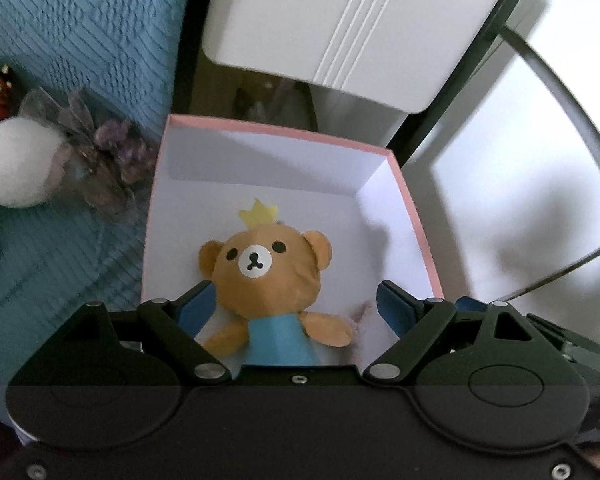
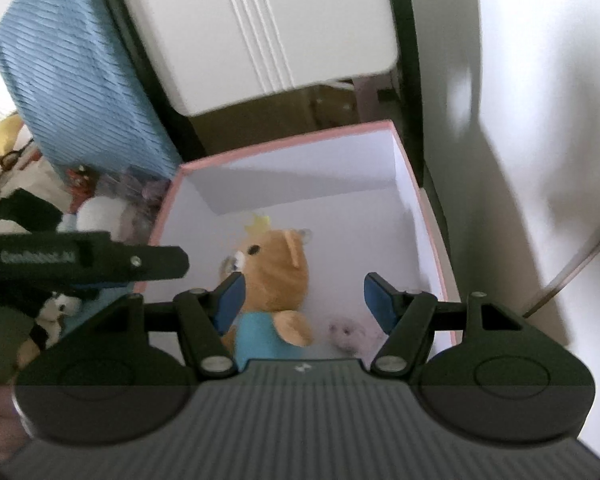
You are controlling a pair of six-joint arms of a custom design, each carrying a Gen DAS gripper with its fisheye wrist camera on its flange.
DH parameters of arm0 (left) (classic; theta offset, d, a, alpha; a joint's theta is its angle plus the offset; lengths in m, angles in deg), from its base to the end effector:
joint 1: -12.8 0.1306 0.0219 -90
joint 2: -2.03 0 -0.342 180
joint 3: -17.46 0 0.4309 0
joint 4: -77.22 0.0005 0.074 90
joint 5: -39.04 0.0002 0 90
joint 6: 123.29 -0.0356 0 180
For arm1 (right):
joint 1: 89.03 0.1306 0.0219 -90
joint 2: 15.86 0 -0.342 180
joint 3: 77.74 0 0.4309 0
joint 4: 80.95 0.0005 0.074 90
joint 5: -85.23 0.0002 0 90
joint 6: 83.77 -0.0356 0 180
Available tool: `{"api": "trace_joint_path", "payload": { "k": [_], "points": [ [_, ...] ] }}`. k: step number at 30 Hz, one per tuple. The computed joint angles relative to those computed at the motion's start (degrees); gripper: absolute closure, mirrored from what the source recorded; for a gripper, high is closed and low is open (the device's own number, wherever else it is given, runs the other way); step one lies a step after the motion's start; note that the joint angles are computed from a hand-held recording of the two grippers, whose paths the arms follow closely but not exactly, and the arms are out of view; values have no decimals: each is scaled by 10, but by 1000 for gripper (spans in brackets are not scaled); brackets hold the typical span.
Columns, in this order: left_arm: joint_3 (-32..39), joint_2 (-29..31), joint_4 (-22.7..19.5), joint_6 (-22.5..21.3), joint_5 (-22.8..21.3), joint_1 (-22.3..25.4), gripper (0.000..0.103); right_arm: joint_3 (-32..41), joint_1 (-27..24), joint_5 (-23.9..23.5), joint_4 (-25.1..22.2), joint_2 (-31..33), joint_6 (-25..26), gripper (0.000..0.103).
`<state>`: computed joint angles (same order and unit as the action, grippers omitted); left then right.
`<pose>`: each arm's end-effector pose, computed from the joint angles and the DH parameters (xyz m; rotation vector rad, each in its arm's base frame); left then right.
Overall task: Organize objects
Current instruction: 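Open both tools to drop the bear and pink plush into the box, then withdraw both open tools from the box back toward the cushion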
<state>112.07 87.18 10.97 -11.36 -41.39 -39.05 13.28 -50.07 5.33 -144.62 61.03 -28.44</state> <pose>0.2900 -0.3796 0.4508 0.7618 2.5900 -0.6638 0.3408 0.2669 0.4858 -0.0120 2.4516 0.3678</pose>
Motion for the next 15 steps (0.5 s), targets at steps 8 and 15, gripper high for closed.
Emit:
{"api": "trace_joint_path", "payload": {
  "k": [8, 15],
  "points": [
    [-32, -73, 8, -7, 12, 27, 17, 44, 45, 50, -7, 3, -5, 35],
    [-54, -132, -5, -34, 14, 59, 17, 70, 90, 89, -28, 9, -26, 35]
  ]
}}
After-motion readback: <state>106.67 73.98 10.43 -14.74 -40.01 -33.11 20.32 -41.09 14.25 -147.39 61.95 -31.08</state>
